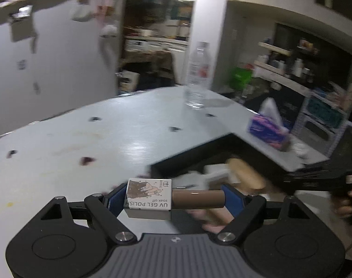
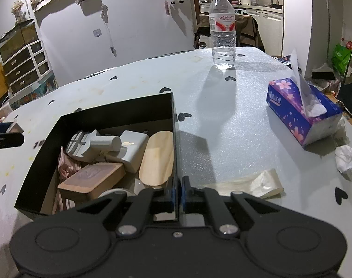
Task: Organize rigid objects
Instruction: 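Carry the gel polish bottle into the black box and release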
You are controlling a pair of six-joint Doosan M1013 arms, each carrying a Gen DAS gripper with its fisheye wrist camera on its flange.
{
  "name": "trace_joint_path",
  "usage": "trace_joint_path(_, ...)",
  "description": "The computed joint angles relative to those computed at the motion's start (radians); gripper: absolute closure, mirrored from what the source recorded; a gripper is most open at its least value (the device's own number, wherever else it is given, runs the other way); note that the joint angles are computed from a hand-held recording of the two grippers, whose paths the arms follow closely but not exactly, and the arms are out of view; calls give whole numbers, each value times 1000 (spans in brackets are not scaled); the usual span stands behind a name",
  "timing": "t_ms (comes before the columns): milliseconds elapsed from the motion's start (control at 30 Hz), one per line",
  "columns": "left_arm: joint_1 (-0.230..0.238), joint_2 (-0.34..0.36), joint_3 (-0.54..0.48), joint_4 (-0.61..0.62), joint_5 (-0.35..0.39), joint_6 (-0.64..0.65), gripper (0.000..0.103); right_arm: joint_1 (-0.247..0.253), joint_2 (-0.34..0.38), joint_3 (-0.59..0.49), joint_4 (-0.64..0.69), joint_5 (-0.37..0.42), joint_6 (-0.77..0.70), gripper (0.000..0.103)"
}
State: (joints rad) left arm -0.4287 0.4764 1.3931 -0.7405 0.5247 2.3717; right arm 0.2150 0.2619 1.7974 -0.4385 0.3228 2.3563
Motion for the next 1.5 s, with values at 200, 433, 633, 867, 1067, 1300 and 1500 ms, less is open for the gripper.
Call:
trace_joint_path(200,-21,17,-43,10,166,163,18,-3,-2,5,12,-11,-13,97)
trace_joint_path(433,-28,68,-151,157,358,253,18,-4,-3,7,15,-15,-19,97)
trace_joint_path(633,-29,132,-260,230,508,183,18,-3,-4,7,6,-13,-6,97)
trace_joint_path(867,-30,160,-311,235,581,36,9,-4,-3,6,21,-14,-27,97)
trace_joint_path(1067,-33,151,-304,248,579,26,8,-7,-4,9,34,-22,-35,96)
trace_joint_path(1300,-36,154,-312,256,586,-11,7,-7,-5,10,36,-23,-36,96)
trace_joint_path(1500,-39,149,-306,268,580,-25,6,-6,-5,9,31,-22,-32,96)
